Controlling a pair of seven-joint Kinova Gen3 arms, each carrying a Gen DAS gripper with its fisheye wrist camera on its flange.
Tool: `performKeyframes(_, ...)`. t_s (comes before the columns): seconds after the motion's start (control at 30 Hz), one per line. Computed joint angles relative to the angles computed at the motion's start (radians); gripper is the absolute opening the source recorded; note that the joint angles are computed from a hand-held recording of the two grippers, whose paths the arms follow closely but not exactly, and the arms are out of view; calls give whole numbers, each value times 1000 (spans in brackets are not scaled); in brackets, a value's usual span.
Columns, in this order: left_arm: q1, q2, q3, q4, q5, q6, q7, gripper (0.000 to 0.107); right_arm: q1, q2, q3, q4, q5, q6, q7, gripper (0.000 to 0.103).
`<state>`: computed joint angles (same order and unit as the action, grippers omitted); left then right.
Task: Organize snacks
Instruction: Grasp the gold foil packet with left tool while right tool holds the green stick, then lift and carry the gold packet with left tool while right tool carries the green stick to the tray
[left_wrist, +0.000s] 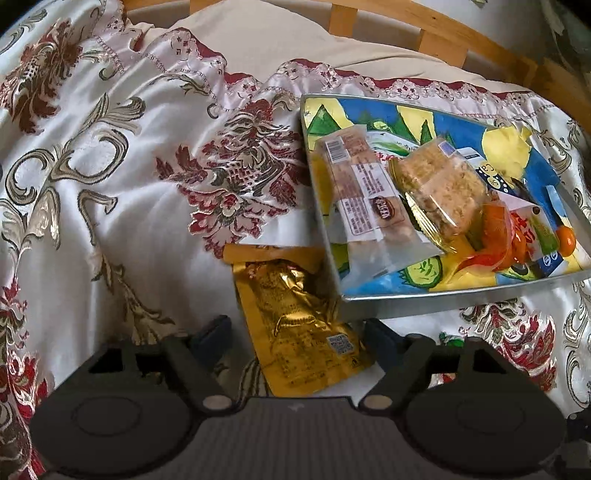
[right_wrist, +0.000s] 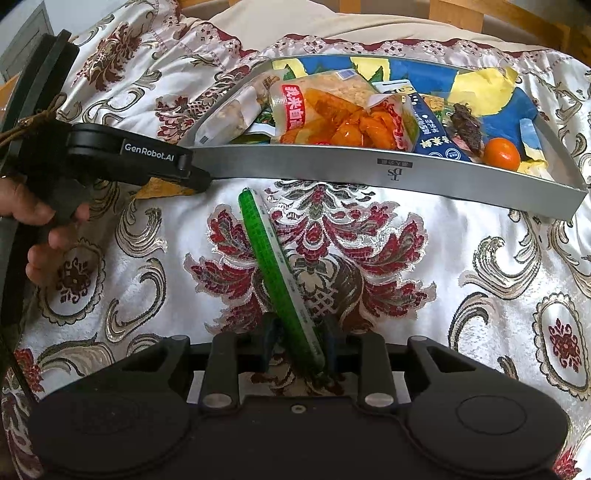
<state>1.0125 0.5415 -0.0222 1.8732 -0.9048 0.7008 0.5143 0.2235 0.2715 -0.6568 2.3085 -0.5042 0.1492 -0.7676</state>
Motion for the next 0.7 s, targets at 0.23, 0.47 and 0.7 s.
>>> performKeyframes(0.23,-3,-27,15,13,32,14,-30,59,16,-1,-19,9,11,-13,7,32)
performKeyframes(0.47,-4,-85,28,81,22,-24,69,43,20,-17,-49,39,56,-61,-26,26)
performKeyframes(0.7,-3,-117,79,87,68,-2,58,54,156,35,-211,60,134,-130,-62,35)
